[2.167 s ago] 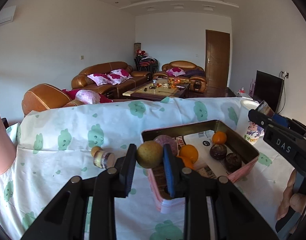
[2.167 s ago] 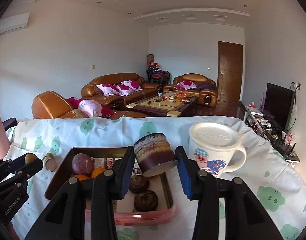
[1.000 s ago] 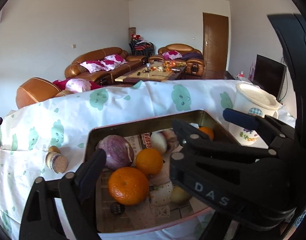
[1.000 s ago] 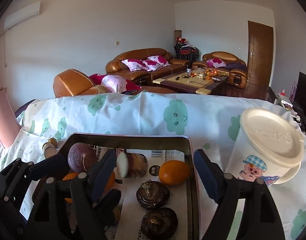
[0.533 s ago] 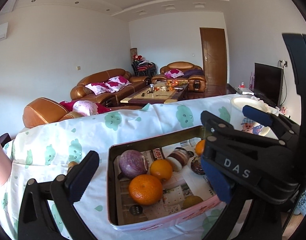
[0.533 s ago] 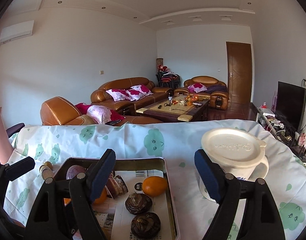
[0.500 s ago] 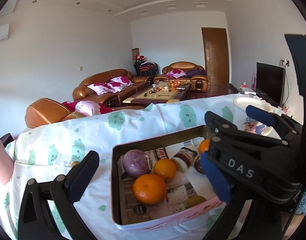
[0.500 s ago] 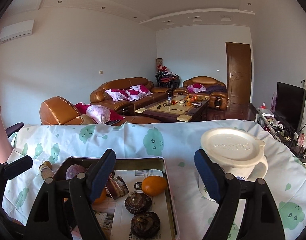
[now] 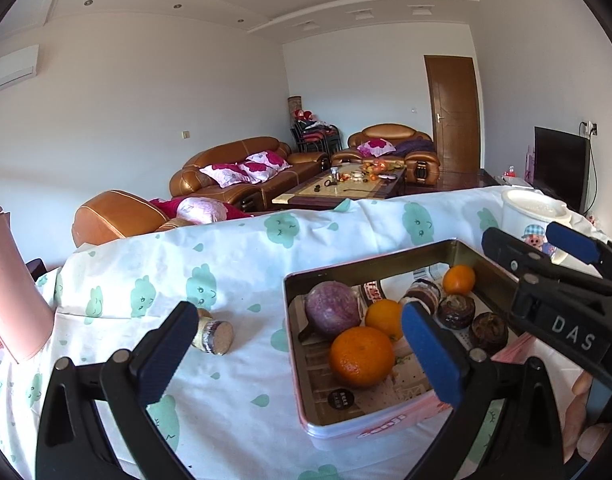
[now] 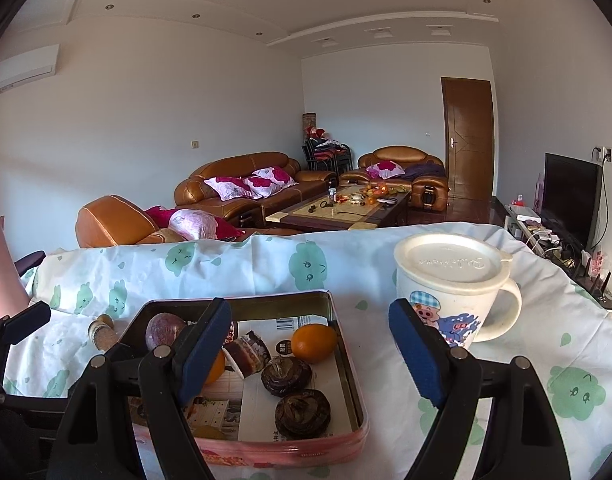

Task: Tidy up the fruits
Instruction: 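Withdraw both open tools from the box toward the remaining items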

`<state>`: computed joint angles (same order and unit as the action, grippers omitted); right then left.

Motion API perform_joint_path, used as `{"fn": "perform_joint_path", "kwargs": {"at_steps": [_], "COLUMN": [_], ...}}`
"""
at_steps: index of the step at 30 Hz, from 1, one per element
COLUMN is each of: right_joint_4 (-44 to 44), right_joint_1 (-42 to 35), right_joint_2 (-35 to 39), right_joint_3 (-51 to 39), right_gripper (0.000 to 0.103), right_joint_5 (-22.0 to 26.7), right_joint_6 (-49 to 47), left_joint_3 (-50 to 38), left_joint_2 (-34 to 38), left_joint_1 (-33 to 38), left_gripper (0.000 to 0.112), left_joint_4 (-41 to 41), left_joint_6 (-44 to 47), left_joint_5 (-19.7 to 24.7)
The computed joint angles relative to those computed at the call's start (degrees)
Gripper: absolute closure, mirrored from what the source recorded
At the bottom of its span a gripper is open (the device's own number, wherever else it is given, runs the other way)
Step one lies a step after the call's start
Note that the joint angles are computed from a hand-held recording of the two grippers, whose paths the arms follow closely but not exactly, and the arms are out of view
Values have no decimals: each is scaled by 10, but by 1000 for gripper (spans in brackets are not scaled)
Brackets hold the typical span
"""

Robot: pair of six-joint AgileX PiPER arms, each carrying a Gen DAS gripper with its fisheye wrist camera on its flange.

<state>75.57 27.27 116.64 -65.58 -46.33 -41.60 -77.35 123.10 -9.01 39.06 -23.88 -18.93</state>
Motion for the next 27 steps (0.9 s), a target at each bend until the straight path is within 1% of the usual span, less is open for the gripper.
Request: {"fn": "perform_joint_path", "kwargs": {"at_steps": [3,8,15,22,25,27], "right_joint_4": [22,45,88,122,131,135], "right_joint_1": [10,31,64,87,97,104], "right_joint_2": [-6,-9,-4,12,25,36], "right_joint_3": [7,13,5,-32,-58,-78], "right_gripper": [21,21,21,21,21,21], "right_joint_5": [-4,-28,-69,-68,-62,-57], "right_joint_6": [-3,-4,-23,-67,-89,-103], "left_joint_3": [6,21,26,14,-9,-39], "left_joint_2": [-3,-12,-15,-10,3,18], "left_joint_1": [11,25,47,73,87,104], "left_gripper": [9,9,9,9,9,9], "left_joint_4": [36,59,122,174,179,234], "left_joint_6": [-30,-50,-108,-150,-143,-199], "left_joint_5": [-7,-22,-34,-36,-25,-18]}}
